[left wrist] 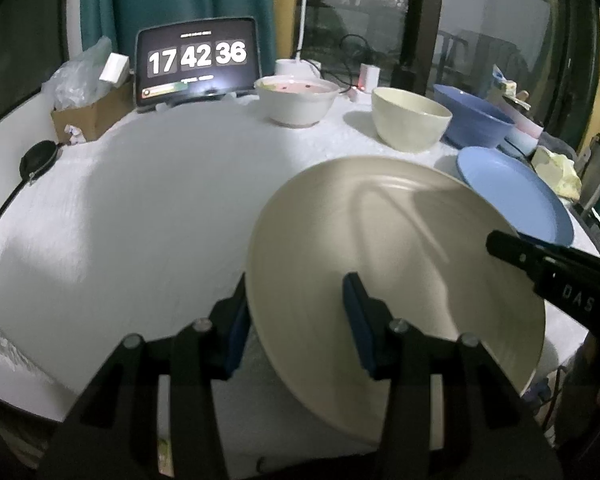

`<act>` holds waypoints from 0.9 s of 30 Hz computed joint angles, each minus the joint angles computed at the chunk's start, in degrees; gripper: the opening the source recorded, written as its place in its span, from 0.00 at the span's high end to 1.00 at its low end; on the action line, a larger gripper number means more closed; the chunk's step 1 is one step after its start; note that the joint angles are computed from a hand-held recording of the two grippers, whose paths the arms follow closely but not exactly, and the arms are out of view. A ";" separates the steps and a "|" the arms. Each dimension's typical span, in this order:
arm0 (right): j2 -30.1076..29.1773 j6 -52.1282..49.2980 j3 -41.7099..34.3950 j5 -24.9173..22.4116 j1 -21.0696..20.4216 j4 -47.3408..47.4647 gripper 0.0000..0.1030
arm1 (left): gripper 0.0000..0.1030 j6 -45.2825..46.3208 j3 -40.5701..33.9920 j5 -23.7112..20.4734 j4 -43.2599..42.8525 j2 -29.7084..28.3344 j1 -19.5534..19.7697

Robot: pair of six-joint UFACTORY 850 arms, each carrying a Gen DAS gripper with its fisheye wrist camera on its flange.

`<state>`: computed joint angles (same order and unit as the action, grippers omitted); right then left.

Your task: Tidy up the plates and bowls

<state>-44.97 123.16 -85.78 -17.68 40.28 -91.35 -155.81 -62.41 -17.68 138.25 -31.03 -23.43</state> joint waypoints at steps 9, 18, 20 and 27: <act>1.64 5.70 1.98 -0.48 -0.68 -4.98 0.76 | 0.56 0.81 -0.95 0.37 -0.13 0.05 -0.77; 2.89 10.14 3.63 -0.96 -1.51 -8.53 0.76 | 0.56 5.30 -3.00 1.04 -3.58 -0.58 -1.75; 3.15 10.79 3.95 -1.04 -1.68 -9.05 0.76 | 0.56 6.39 -3.51 1.21 -4.50 -0.78 -1.97; 4.04 13.41 5.01 -1.08 -2.79 -11.26 0.76 | 0.56 10.93 -5.68 1.86 -8.30 -1.72 -2.88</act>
<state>-40.93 136.57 -80.77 -18.76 37.50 -102.62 -144.87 -68.09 -15.82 129.95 -32.75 -26.30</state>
